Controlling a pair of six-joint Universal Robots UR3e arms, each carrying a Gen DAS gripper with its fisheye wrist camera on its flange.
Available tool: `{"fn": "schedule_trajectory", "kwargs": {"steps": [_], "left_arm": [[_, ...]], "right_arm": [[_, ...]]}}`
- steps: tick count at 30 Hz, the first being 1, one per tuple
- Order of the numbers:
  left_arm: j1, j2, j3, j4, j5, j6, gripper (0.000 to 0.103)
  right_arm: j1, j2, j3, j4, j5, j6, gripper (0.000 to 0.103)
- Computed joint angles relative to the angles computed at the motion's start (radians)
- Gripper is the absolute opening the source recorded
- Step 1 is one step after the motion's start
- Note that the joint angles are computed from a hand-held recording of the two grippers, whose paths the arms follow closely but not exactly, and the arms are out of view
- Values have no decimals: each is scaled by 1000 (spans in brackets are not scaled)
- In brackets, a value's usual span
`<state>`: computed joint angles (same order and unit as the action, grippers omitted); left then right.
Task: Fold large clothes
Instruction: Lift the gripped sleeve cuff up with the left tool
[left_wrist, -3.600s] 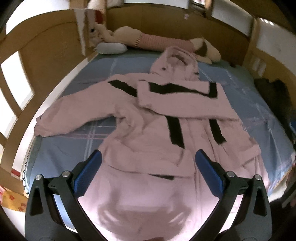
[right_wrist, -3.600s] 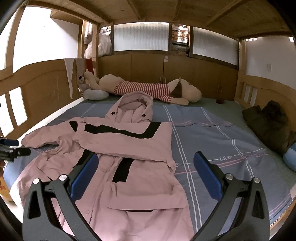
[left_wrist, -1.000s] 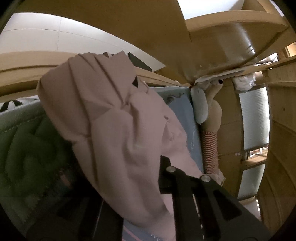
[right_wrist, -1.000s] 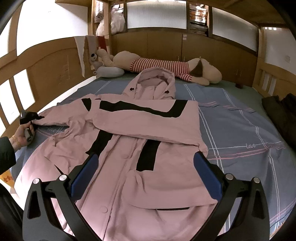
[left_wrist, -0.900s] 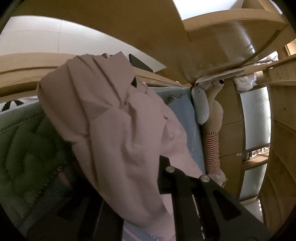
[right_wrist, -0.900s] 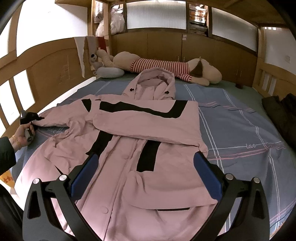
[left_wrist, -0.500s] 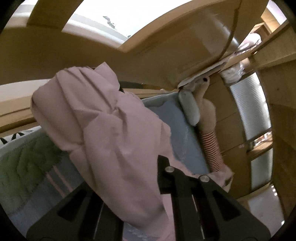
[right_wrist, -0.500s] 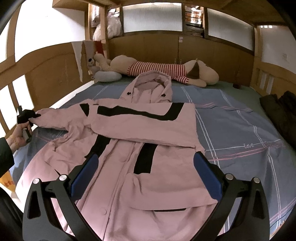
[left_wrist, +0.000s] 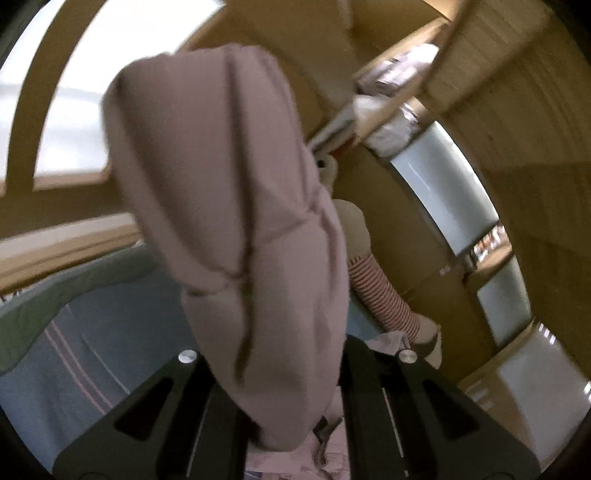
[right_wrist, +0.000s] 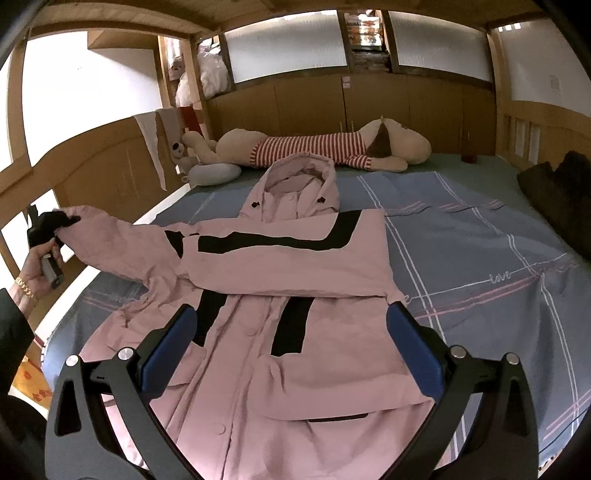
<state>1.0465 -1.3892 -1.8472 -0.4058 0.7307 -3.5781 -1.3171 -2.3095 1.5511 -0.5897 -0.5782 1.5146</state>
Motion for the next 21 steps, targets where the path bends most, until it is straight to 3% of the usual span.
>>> {"fn": "schedule_trajectory", "kwargs": {"steps": [3,9,21], "left_arm": [[-91,9,117,-75,52,-29,3],[-334,-65,413,-225,247,-46,3],[-869,-321,832,-375,681,-51,3]], "right_arm": [[-69,31,-74,160,-8,-123,102],[-237,109,-225,482,-69,-387,102],[-451,221,-388,794,-201,-646,102]]}}
